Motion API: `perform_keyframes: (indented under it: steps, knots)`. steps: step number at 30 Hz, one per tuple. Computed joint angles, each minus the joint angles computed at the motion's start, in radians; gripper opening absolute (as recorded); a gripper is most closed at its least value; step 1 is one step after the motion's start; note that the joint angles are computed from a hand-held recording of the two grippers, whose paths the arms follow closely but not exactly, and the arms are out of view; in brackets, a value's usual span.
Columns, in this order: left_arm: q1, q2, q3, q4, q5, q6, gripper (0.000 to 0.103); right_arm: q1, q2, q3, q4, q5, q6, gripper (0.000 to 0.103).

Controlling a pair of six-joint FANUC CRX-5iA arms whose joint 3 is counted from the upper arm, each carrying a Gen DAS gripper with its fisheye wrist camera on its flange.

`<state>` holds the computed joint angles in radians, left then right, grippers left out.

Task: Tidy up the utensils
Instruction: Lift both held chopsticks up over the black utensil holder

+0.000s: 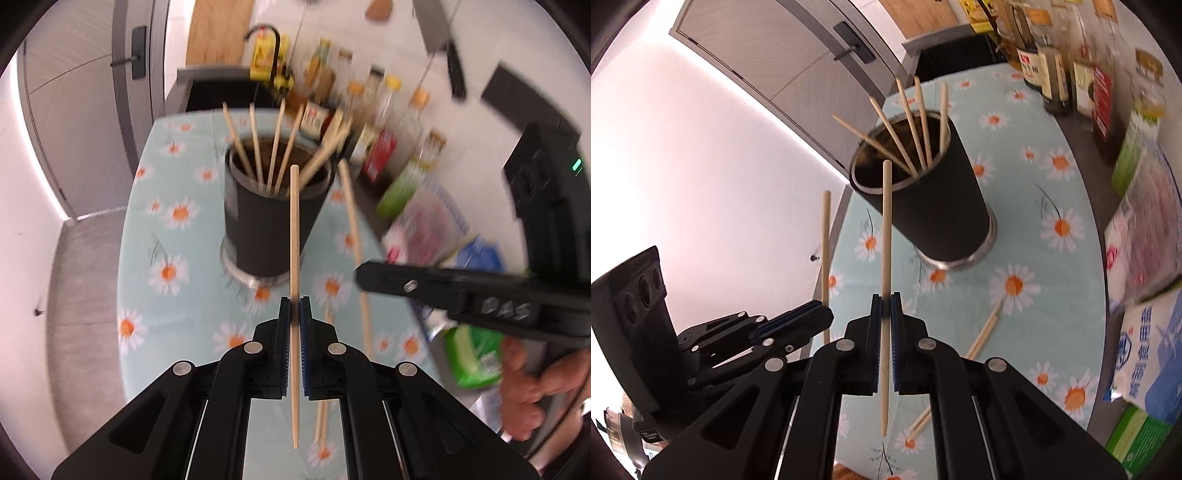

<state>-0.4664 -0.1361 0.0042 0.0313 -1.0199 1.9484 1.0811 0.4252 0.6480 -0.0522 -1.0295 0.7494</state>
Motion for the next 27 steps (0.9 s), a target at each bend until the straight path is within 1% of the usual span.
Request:
perform_keyframes:
  steps: [2, 4, 6, 8, 10, 12, 13, 15, 17, 19, 21, 22, 25, 27]
  knots:
    - [0.012, -0.009, 0.004, -0.006, 0.041, 0.001, 0.004, 0.002, 0.010, 0.020, 0.048, 0.021, 0.003, 0.006]
    - [0.028, -0.016, 0.001, 0.004, 0.083, -0.010, 0.004, 0.014, 0.016, 0.027, 0.128, 0.045, -0.002, 0.006]
    - [0.044, -0.022, 0.003, 0.014, 0.128, -0.022, 0.004, 0.020, 0.022, 0.021, 0.213, 0.093, -0.011, 0.006]
    - [0.061, -0.029, -0.005, 0.033, 0.189, -0.043, 0.004, 0.016, 0.031, 0.035, 0.240, 0.119, 0.001, 0.006]
    - [0.064, -0.027, 0.007, 0.018, 0.222, -0.040, 0.004, 0.007, 0.038, 0.041, 0.266, 0.157, 0.022, 0.006]
    - [0.068, -0.029, 0.005, -0.002, 0.293, -0.030, 0.004, 0.006, 0.036, 0.028, 0.315, 0.200, 0.022, 0.006]
    - [0.068, -0.028, 0.008, -0.013, 0.314, -0.020, 0.004, 0.002, 0.035, 0.019, 0.329, 0.226, 0.025, 0.006]
    - [0.075, -0.030, -0.004, -0.011, 0.381, -0.016, 0.004, -0.006, 0.049, 0.047, 0.329, 0.239, 0.036, 0.006]
    - [0.078, -0.020, 0.003, -0.020, 0.419, -0.015, 0.004, -0.013, 0.061, 0.069, 0.326, 0.252, 0.043, 0.006]
    - [0.086, -0.013, -0.009, 0.010, 0.467, -0.040, 0.004, -0.020, 0.074, 0.086, 0.336, 0.263, 0.044, 0.006]
    - [0.084, -0.004, -0.006, -0.018, 0.509, -0.037, 0.004, -0.019, 0.085, 0.095, 0.378, 0.275, 0.026, 0.006]
    - [0.084, -0.001, -0.007, -0.028, 0.526, -0.031, 0.004, -0.017, 0.088, 0.095, 0.399, 0.279, 0.014, 0.006]
    - [0.096, 0.014, -0.014, -0.003, 0.566, -0.050, 0.004, -0.023, 0.098, 0.094, 0.440, 0.314, -0.012, 0.006]
    - [0.098, 0.029, -0.004, -0.007, 0.564, -0.051, 0.004, -0.030, 0.115, 0.124, 0.416, 0.308, 0.002, 0.006]
